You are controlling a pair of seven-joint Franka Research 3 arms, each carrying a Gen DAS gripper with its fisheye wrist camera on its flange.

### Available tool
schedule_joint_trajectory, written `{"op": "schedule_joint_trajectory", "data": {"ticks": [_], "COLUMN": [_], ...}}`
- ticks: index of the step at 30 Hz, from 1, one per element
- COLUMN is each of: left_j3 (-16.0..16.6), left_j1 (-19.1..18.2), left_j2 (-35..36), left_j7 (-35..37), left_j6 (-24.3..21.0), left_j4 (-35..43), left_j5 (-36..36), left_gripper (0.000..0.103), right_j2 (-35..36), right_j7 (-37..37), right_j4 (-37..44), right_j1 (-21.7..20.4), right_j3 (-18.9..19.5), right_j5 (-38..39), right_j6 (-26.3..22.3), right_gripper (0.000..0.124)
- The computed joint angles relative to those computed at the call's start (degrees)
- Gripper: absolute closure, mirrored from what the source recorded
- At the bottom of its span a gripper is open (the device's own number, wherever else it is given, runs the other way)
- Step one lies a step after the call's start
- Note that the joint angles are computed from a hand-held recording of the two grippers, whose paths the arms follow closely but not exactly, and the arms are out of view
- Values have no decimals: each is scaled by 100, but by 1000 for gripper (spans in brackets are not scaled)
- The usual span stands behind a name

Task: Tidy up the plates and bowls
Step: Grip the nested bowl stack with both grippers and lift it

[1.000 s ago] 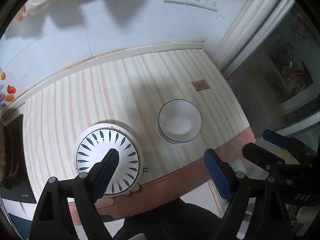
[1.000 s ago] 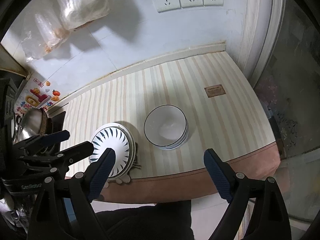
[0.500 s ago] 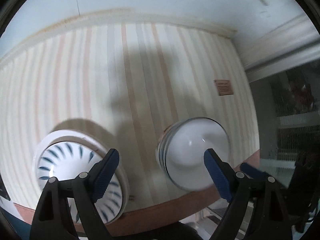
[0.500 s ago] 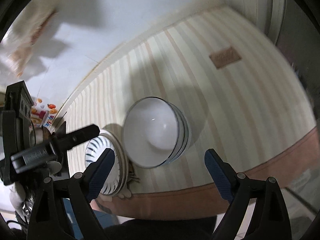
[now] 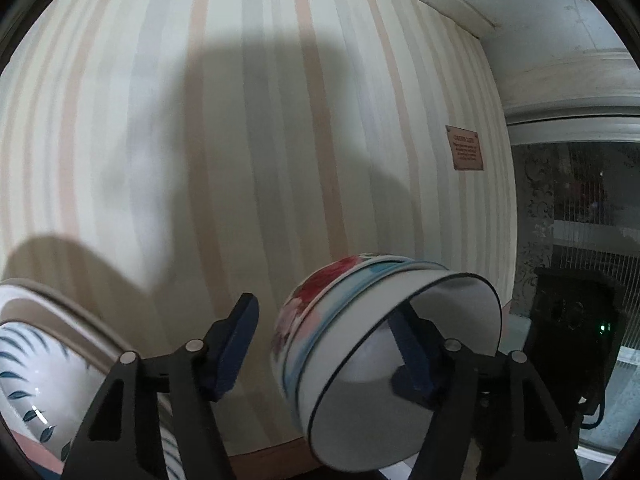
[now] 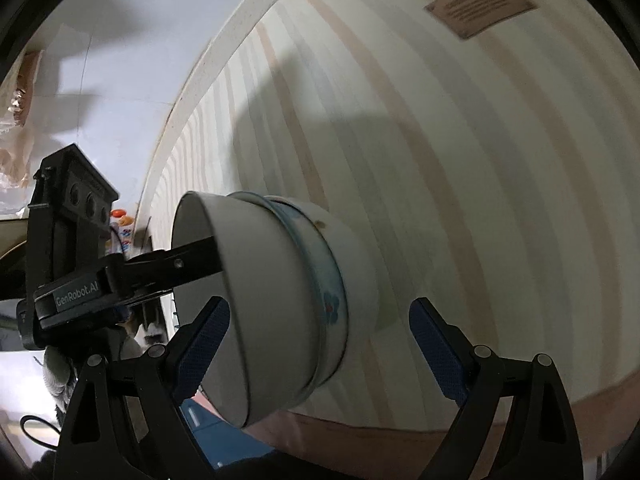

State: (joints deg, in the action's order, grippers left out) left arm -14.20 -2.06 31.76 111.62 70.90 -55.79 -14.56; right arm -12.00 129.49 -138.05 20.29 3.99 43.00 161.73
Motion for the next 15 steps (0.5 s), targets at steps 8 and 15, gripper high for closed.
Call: {"op": "schedule_joint_trajectory", "data": {"ticks": [8, 15], "left_j3": [-2, 54], "left_j1": [58, 45], "left_j2": [-272, -580], "left_j7": [299, 433], "left_j6": [339, 670], "left_j4": [-451, -884], "left_j5": [-48, -31], "left_gripper": [55, 55], "right_j2": [404, 561], "right_j7": [-1066, -792], "right_j4": [319, 482], "right_j1": [40, -138], "right_j3": [-149, -32], "right_j5": [816, 346], "right_j6": [-188, -259], "right_gripper": [53, 58]}}
